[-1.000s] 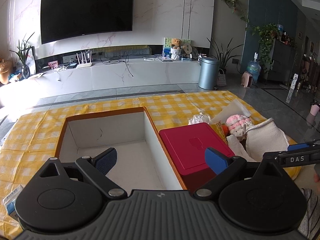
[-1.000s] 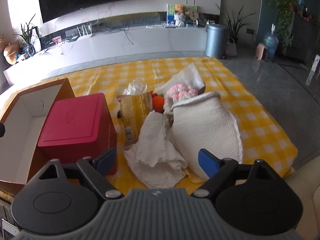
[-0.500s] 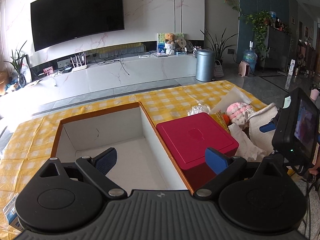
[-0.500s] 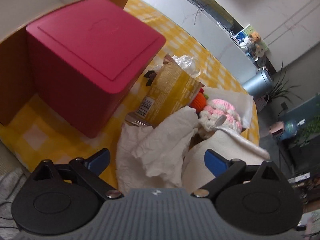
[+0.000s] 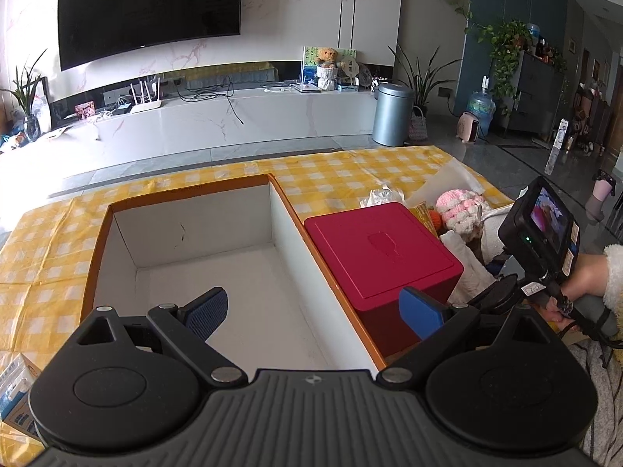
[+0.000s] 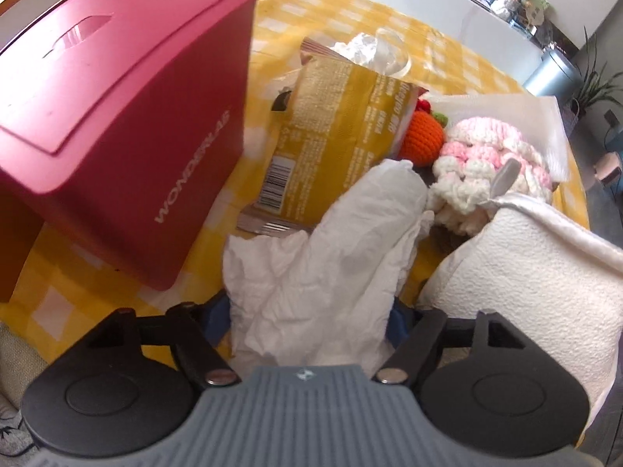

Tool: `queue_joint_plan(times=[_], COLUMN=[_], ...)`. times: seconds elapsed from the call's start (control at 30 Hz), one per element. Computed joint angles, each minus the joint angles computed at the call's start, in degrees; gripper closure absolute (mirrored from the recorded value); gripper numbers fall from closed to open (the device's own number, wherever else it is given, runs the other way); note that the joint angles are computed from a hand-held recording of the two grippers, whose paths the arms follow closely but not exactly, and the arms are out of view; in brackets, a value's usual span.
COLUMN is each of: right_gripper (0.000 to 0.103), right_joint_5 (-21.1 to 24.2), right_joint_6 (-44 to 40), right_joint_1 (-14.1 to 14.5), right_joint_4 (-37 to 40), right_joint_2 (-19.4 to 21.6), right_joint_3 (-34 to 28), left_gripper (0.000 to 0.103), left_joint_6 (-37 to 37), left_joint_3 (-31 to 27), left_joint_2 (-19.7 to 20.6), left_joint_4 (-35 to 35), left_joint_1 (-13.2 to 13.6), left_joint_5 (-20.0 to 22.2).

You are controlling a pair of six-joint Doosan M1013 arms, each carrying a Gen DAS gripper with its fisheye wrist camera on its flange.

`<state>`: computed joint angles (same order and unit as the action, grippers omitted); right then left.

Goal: Organize soft objects
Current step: 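Reach the right tool to the crumpled white tissue and close on it, then lift the white tissue with the right tool while the left tool reaches toward the white terry mitt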

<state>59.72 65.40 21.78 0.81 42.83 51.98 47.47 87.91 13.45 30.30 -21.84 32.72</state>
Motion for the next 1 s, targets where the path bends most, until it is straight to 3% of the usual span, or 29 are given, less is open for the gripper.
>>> queue_joint_plan(times=[0.03, 0.1, 0.2, 0.3, 0.47, 0.73, 0.9, 1.0], right_gripper=[0.047, 0.069, 0.086, 0.089, 0.089, 0.091, 0.091, 0.091], right_joint_5=[0.05, -1.15, -3.21, -2.59, -7.69, -14.33, -18.33, -21.36], right_joint_6=[-0.69, -0.15, 2.72, 5.44, 6.37, 3.58, 7.93, 11.42], right_joint_1=[0.11, 0.72, 1.23, 0.72, 0.14, -2.38, -2.55, -2.88], right_joint_4=[0.39, -2.46, -6.19, -5.54, -1.60, 19.56, 16.24, 12.71], right_joint_2=[-0.24, -0.83, -1.59, -2.39, -7.08, -12.80, -14.89, -16.36], right_joint_3=[0.30, 1.38, 2.98, 3.07, 7.80, 12.36, 14.05, 15.98], left_gripper=[0.000, 0.000, 0.000, 0.000, 0.000, 0.000, 0.000, 0.000], left_joint_6=[-0.05, -0.61, -0.45, -0.31, -1.84, -2.70, -2.11, 3.28], left_joint_3=[0.02, 0.14, 0.10, -0.25, -0.52, -0.91, -1.14, -2.53], left_joint_2=[-0.02, -0.17, -0.32, -0.42, -0.86, -1.11, -1.32, -0.61], left_joint_4=[0.25, 1.02, 0.72, 0.27, 0.87, 1.76, 1.06, -3.22], left_joint_1=[-0.03, -0.21, -0.35, -0.43, -0.58, -1.20, -1.55, -1.73], left_joint_5=[0.01, 0.14, 0.57, 1.20, 1.35, 2.35, 2.43, 3.06])
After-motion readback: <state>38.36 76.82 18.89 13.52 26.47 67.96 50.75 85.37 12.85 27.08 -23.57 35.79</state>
